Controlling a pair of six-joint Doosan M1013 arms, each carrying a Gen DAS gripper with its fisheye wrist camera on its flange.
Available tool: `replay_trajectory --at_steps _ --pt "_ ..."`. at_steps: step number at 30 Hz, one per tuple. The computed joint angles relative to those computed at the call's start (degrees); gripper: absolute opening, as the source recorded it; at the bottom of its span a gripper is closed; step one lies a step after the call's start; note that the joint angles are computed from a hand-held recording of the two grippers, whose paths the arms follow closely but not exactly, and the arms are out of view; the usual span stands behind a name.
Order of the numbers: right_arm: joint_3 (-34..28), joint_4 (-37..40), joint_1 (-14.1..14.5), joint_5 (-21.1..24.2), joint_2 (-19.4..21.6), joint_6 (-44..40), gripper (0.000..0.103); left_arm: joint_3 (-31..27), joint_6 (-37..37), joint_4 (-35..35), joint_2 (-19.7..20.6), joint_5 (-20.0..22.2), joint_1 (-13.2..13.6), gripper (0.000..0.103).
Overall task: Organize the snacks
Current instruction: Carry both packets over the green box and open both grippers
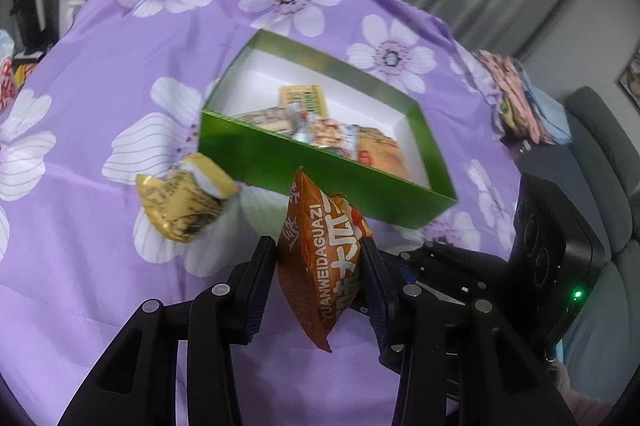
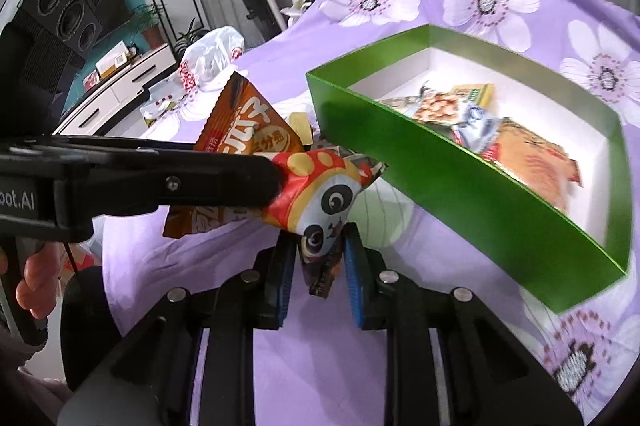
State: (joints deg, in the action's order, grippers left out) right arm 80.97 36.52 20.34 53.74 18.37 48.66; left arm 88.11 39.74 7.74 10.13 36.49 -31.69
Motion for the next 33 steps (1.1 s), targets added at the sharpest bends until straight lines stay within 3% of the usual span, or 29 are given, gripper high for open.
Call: replay_trajectory --at_steps 16,26,33 --pt "2.8 3.34 -2.3 -5.89 -4.69 -2.36 0.024 -4.03 1.83 4.64 0.02 -0.33 -2.48 0.043" --pt "1.84 5.81 -3.85 -8.44 -4.55 -3.72 0.024 -8.75 6.07 4.56 2.46 0.64 -2.33 0.043" --pt "0.35 5.61 -4.62 -10.36 -3.55 -3.18 0.024 -11.89 10.81 0.72 4.67 0.21 -1.11 0.043"
